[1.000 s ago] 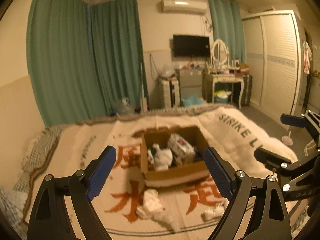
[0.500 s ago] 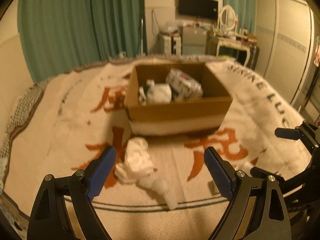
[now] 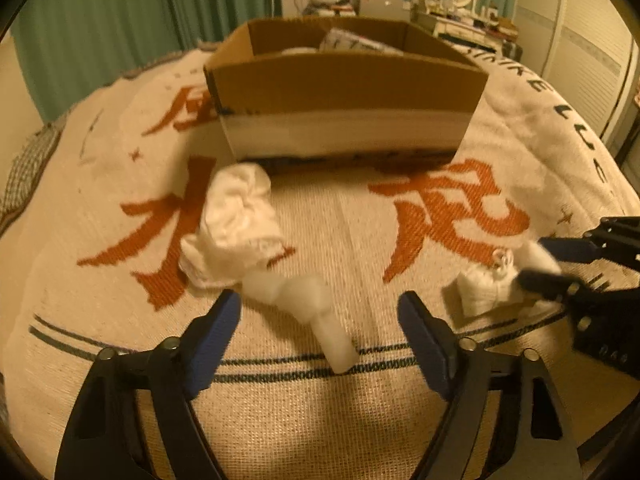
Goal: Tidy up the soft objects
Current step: 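Grasp a white sock with the right tool while the left tool grasps a white plastic piece, then release the sock into the box with the right tool while the left tool drops the white piece in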
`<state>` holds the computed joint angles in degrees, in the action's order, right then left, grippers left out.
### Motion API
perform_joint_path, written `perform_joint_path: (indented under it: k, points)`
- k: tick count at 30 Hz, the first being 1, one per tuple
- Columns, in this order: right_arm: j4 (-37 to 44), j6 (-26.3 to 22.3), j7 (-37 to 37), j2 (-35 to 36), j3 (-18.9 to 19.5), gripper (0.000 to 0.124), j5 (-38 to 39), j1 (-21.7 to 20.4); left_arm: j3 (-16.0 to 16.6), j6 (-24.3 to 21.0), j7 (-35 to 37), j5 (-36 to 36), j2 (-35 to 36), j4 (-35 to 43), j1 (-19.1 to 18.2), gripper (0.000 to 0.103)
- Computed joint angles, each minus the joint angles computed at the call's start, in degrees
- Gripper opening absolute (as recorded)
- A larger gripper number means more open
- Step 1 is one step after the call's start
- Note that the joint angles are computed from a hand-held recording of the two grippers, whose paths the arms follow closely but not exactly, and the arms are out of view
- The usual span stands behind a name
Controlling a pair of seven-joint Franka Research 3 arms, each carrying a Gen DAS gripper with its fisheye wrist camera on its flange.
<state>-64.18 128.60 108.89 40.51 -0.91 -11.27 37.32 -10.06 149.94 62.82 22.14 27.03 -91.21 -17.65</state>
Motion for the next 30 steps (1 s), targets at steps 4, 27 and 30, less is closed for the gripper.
perform_joint_path:
  k: [4, 27, 30]
  points:
    - [-1.0, 0.9, 0.9, -1.5, -0.4, 0.03, -0.7, 0.3, -1.2, -1.2, 2.3, -2.4, -0.3, -0.4, 1.3, 0.072]
    - [8.3, 1.4, 1.1, 3.4, -2.0, 0.028, -1.9, 0.5, -0.3, -0.1, 5.4, -3.9, 2.8, 2.6, 0.9, 0.03]
    - [5.9, 2.7, 2.0, 1.6, -2.2, 0.028, -2.5, 1.1, -2.0, 1.2, 6.6, -5.9, 1.1, 0.3, 2.3, 0.03]
